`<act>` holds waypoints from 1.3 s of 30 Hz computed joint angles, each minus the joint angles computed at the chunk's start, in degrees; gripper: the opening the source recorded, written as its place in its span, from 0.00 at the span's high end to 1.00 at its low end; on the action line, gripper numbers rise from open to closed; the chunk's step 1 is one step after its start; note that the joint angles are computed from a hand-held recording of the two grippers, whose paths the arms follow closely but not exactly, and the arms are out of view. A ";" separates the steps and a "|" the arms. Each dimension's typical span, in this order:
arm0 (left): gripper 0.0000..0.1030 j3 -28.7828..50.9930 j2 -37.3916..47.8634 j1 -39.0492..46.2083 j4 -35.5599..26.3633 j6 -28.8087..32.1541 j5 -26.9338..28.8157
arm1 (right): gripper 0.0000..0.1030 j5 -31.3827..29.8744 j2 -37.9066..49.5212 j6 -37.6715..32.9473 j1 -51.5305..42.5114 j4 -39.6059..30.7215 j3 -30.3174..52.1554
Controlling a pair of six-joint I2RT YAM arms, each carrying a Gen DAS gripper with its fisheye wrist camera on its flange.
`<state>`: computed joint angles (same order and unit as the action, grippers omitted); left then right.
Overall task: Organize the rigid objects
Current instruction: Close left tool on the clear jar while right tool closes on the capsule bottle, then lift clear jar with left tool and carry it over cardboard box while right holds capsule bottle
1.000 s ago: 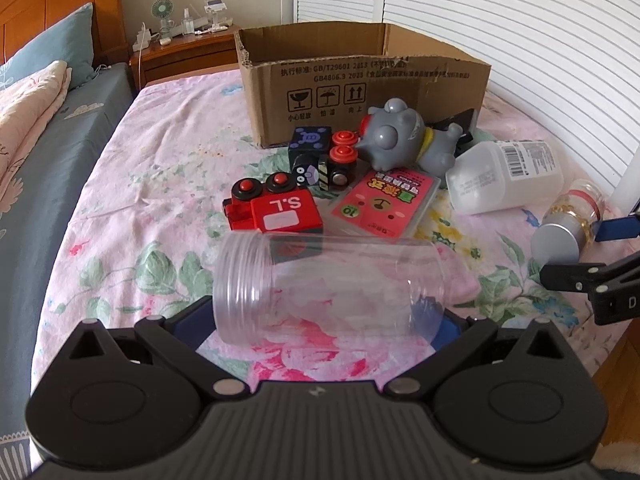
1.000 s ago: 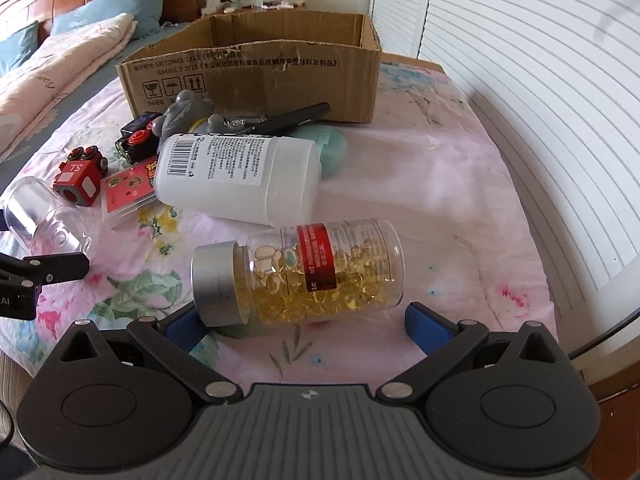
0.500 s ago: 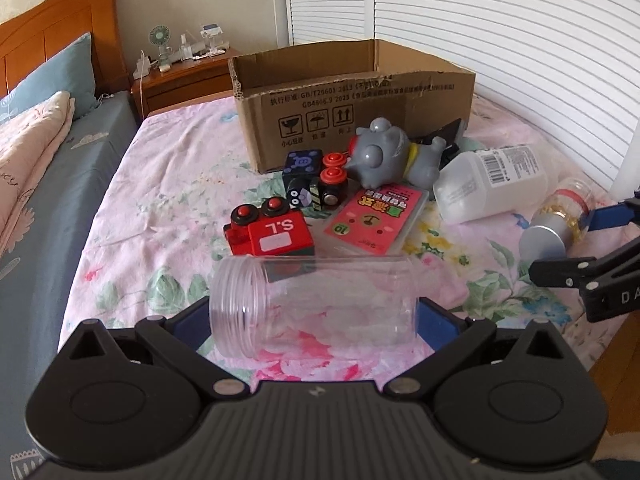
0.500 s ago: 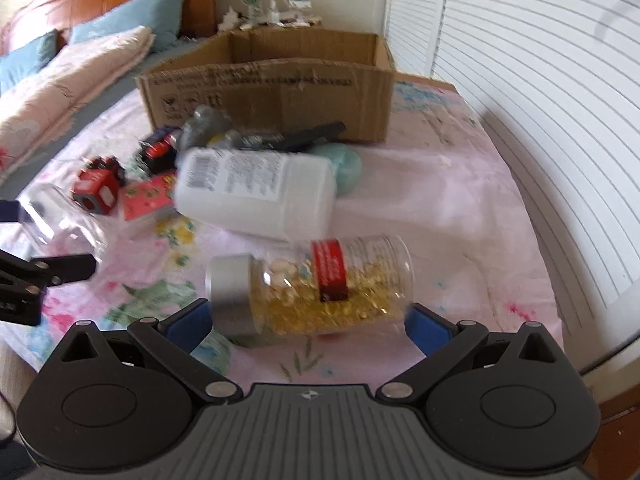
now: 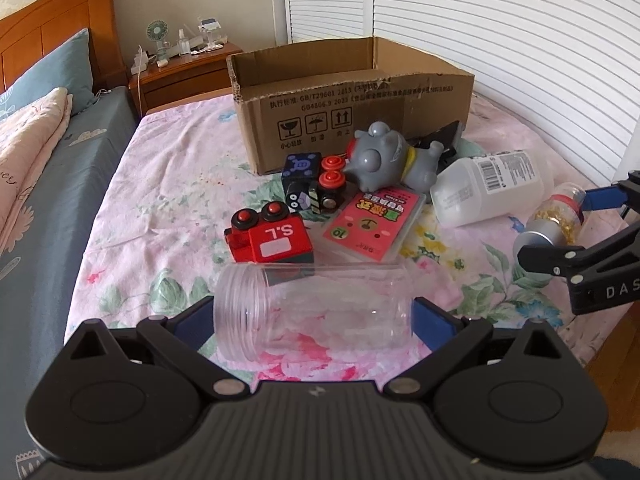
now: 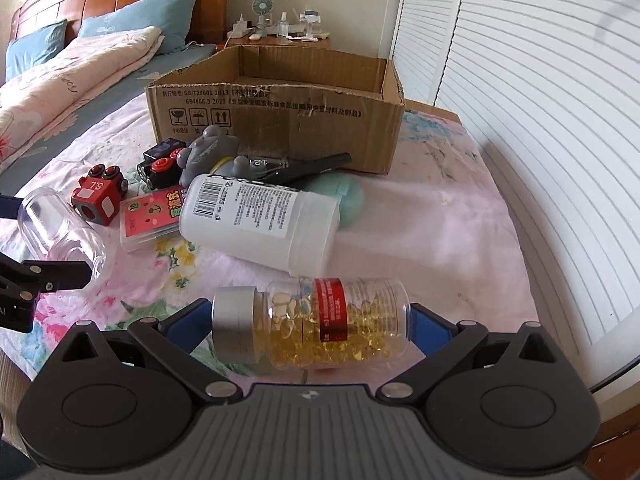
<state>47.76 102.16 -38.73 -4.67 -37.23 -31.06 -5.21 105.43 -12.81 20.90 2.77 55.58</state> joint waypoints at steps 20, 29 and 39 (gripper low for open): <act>0.13 1.14 -3.80 1.48 -4.83 2.53 3.26 | 0.06 -2.43 -3.73 -4.51 -1.57 -7.92 1.47; 0.13 3.31 -8.54 3.60 -9.38 8.05 6.00 | 0.06 -4.72 -6.44 -6.59 -4.01 -14.19 5.68; 0.13 12.40 -8.74 10.09 -10.95 18.44 8.54 | 0.06 -9.94 -3.54 -5.72 -6.20 -18.86 17.72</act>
